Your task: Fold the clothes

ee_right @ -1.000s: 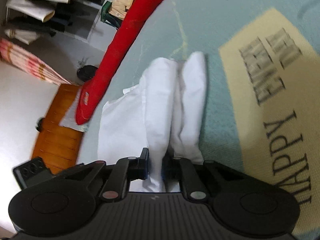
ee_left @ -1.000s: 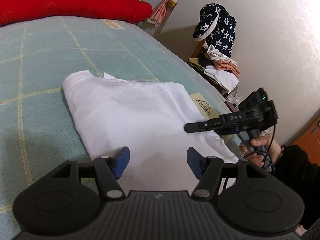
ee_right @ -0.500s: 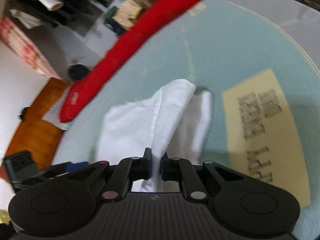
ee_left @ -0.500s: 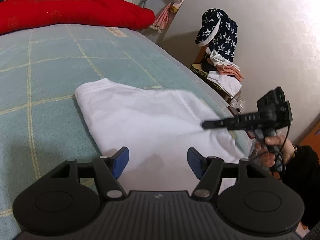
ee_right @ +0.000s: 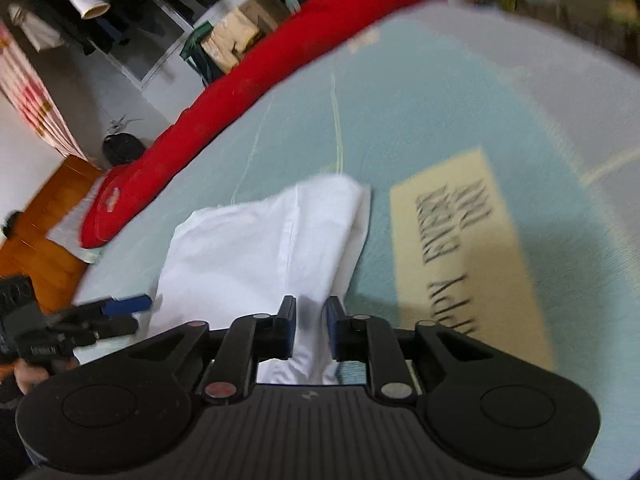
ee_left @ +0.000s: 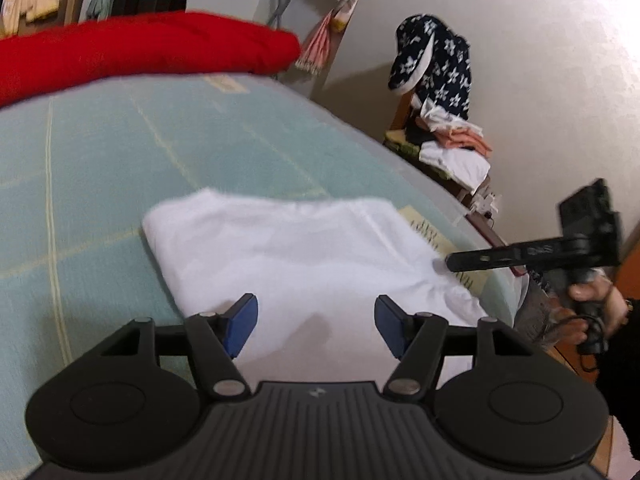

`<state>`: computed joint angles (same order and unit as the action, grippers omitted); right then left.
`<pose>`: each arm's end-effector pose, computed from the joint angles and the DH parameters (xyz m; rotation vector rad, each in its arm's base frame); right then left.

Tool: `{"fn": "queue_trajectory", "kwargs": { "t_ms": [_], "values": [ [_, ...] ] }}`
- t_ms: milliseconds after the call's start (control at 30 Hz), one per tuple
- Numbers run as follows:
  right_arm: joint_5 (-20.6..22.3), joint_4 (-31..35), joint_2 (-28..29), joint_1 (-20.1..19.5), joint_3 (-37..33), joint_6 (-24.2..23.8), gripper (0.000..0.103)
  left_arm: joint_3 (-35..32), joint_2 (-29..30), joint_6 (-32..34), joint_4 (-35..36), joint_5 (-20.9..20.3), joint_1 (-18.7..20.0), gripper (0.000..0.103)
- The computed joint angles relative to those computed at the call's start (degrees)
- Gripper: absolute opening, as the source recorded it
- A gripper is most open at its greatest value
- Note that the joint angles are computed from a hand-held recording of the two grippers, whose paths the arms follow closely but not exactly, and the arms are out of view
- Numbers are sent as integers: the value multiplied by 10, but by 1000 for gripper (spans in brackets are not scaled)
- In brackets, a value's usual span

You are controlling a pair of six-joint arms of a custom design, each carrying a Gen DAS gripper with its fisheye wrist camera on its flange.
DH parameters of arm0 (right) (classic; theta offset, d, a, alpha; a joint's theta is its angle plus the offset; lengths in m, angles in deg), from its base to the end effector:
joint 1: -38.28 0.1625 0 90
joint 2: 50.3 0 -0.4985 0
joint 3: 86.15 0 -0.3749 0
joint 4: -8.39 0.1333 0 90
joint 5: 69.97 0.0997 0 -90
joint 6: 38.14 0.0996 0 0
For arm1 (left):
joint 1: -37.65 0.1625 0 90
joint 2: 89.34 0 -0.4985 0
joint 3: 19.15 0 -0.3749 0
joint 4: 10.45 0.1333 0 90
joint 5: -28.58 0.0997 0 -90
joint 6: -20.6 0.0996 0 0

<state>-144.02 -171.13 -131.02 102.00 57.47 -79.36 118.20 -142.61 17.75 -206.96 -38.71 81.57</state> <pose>-0.0256 -0.4147 0.2798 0.4886 -2.9618 0.8237 -0.2151 -0.4456 0.1422 0.9437 2.6896 -0.7509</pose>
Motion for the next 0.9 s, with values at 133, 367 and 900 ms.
{"fn": "queue_trajectory", "kwargs": {
  "t_ms": [133, 367, 900],
  "values": [
    [38, 12, -34, 3, 28, -55, 27, -33, 14, 40, 19, 19, 6, 64],
    [-17, -70, 28, -12, 70, -102, 23, -93, 77, 82, 45, 75, 32, 67],
    [-17, -234, 42, -15, 151, -159, 56, 59, 12, 52, 21, 33, -85, 66]
  ]
}}
